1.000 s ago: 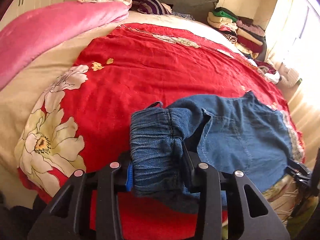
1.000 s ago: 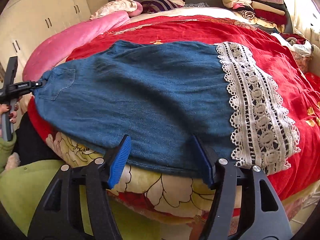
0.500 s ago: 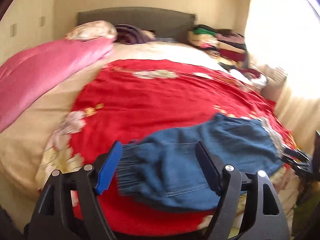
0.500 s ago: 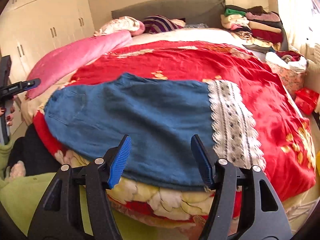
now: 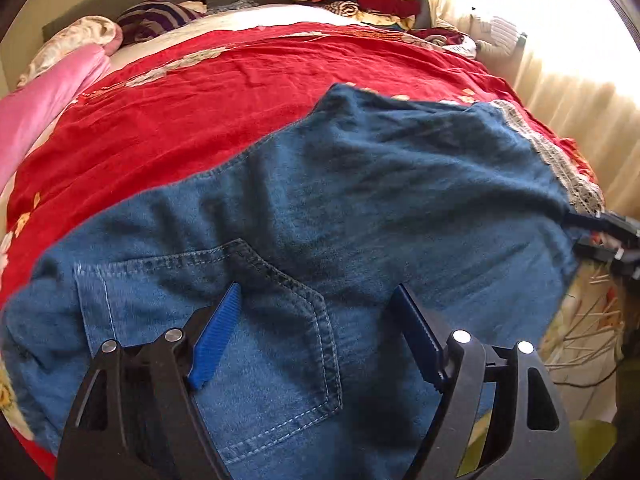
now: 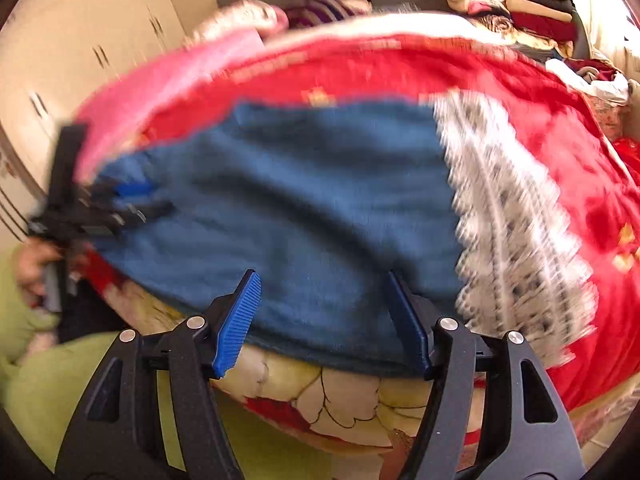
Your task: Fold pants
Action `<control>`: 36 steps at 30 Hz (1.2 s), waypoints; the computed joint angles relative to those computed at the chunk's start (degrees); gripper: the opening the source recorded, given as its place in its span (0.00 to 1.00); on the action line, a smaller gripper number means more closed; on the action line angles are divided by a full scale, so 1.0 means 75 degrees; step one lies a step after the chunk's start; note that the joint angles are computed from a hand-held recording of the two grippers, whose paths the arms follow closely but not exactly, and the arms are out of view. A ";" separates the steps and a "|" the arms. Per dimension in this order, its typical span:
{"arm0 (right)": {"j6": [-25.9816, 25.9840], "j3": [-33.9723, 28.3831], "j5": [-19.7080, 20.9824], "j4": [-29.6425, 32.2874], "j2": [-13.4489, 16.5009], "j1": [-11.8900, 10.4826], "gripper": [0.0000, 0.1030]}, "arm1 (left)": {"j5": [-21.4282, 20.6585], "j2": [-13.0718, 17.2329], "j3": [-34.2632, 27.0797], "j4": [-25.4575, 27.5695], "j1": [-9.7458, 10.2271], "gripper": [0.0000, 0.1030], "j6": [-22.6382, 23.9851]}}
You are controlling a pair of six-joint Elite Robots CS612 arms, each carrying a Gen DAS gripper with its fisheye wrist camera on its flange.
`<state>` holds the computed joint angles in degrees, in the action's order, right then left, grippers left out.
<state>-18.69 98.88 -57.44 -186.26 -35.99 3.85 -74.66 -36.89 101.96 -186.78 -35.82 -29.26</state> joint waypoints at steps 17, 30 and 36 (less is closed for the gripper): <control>0.1151 -0.3255 -0.0236 0.2910 0.1032 -0.0307 0.57 | -0.1085 0.0538 -0.1929 0.1004 0.0759 0.85 0.0565; 0.0407 -0.3125 0.0358 0.2790 0.1169 -0.0334 0.15 | -0.2605 0.0927 -0.2200 0.0071 0.0982 0.06 0.0241; 0.0882 -0.2867 0.0480 0.1123 0.1063 -0.0389 0.14 | -0.2135 0.0769 -0.2097 -0.0420 0.0902 0.05 0.0364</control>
<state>-12.07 77.38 -53.84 -177.84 -28.02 0.93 -90.67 -31.12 86.23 -189.93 -29.06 -26.53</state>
